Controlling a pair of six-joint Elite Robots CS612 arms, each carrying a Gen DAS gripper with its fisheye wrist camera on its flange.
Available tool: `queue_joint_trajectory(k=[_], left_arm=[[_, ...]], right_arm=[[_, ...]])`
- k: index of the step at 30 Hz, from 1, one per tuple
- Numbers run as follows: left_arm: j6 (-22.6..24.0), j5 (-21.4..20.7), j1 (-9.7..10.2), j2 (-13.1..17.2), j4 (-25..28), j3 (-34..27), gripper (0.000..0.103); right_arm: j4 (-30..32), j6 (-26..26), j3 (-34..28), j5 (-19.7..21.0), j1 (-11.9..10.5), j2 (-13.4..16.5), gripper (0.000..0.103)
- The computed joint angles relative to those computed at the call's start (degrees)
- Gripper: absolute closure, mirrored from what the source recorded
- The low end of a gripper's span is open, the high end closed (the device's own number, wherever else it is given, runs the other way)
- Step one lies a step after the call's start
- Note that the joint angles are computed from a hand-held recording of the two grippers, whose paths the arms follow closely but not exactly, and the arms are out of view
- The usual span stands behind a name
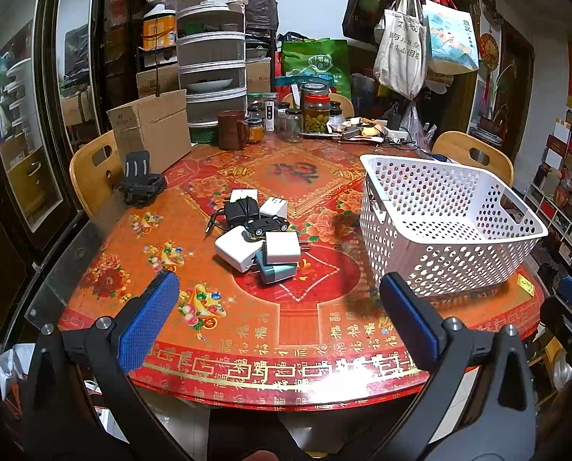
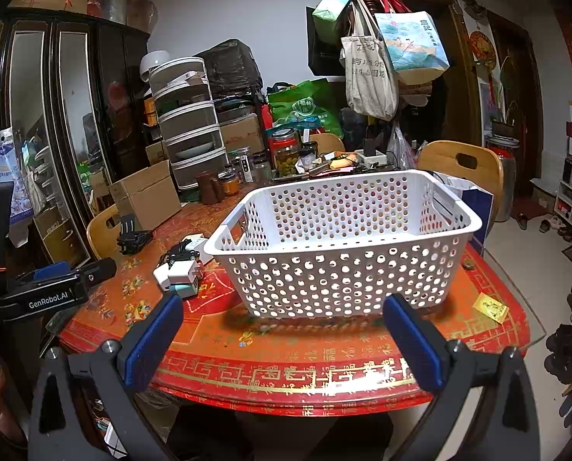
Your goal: Organize rigid objects
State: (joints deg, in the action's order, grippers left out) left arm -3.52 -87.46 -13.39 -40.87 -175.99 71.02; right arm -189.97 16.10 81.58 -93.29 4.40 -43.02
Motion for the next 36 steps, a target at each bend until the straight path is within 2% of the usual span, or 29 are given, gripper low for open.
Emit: queue_joint_trajectory(k=[14,19,21,24,26,28,30,31,32,34,36], left_arm=[[0.1,0.39,0.07,0.01,-0.01,0.12,0.0],[-0.59,0.71,0.34,0.29,-1.8,0.38,0.0],[-1.39,-0.38,0.75,0.8,-2.74,-0.1,0.0],[-3.0,-2.8,1.74,2.63,-1.85,-2.88,0.0],[-3.52,-4.36,2.35,4.26,1.46,-6.1,0.0],[-3.0,-3.95,2.68,5.84,1.44,-8.5,0.0],[-2.71,-0.58,2.49,7.22,-0.27,-10.23,0.0],[-2.48,-0.34,2.57,7.91,-0.18,-11.33,0.0],[-2.21,-0.11,2.68,8.73,0.07,-12.63,0.0],[-1.46,0.99,2.79,10.09,5.41,-15.74,0.0],[-1.1,4.07,2.7,11.93,11.49,-19.62,0.0]], right_arm=[[0.11,-0.05,0.13,0.02,0.01,-0.11,0.0],[0.06,-0.04,0.2,-0.26,-0.04,-0.16,0.0],[-0.03,-0.24,0.23,-1.23,-0.12,-0.14,0.0],[0.39,-0.94,-0.12,-5.81,-0.42,-0.17,0.0],[1.46,-0.82,-0.84,-9.48,-1.25,-0.09,0.0],[6.58,1.8,-2.68,-12.44,-2.96,0.07,0.0],[9.97,4.88,-4.05,-11.44,-4.77,0.24,0.0],[12.32,6.54,-5.38,-10.95,-5.83,0.65,0.001],[14.58,6.27,-6.85,-11.43,-6.33,1.17,0.003],[19.72,4.58,-10.24,-12.08,-7.08,2.62,0.024],[23.19,4.67,-12.46,-9.72,-8.01,3.79,0.035]])
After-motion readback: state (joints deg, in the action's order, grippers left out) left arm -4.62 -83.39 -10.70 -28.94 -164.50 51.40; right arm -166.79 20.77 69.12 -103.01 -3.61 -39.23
